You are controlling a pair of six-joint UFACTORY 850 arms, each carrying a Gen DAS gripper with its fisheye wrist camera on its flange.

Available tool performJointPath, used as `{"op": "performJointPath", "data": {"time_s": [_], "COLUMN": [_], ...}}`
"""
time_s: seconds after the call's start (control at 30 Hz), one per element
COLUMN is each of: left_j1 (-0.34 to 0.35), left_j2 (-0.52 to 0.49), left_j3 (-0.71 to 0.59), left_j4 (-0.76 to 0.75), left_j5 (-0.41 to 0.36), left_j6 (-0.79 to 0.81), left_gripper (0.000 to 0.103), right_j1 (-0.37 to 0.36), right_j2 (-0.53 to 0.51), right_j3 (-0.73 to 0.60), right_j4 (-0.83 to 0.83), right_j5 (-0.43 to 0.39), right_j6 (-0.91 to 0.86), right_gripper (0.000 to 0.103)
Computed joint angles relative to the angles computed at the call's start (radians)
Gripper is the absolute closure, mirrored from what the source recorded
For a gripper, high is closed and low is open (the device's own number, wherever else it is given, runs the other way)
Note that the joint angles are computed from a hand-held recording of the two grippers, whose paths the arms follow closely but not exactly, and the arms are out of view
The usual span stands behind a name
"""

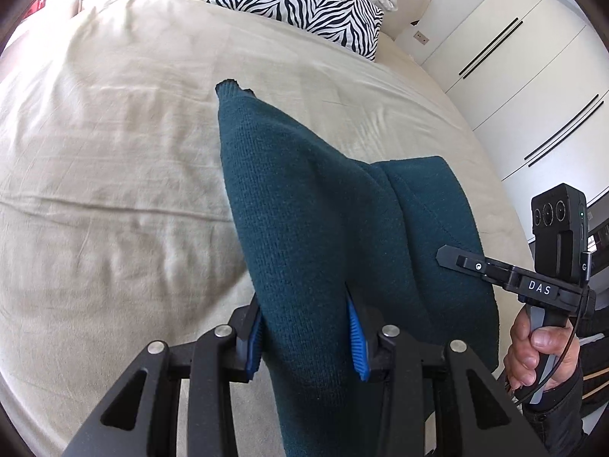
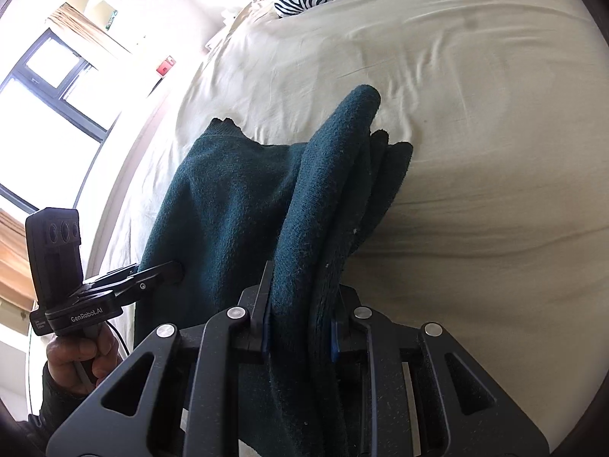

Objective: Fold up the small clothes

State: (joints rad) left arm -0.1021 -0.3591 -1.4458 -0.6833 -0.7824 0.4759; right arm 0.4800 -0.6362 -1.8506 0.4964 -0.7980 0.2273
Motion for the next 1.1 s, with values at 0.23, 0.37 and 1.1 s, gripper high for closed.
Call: {"op": "performJointPath", "data": {"time_s": [0.23,0.37,1.1], "left_j1": [0.013,0.012,-0.049], "left_j2": [-0.006,0.0,0.206], "left_j3": [0.051,0.069,0.285], "left_j4": [-0.046,-0.061,-0.196], "left_j5": [0.032,0.063,0.205], "left_j6": [0.031,0.038,0.159], "left_gripper": [0.053,0.043,0.042], "right_j1": [-0.045,-0.058,0.019], "right_j2": [0.055,0.095,0.265], "right_j3": [0.206,0.318,0.471], "right_j4": [0.243,0.447,0.523], "right_j5": [0.096,0.172,0.259], "right_j6": [-0.086,-0.257,-0.319], "right_gripper": [0.08,0.072,0.059]}}
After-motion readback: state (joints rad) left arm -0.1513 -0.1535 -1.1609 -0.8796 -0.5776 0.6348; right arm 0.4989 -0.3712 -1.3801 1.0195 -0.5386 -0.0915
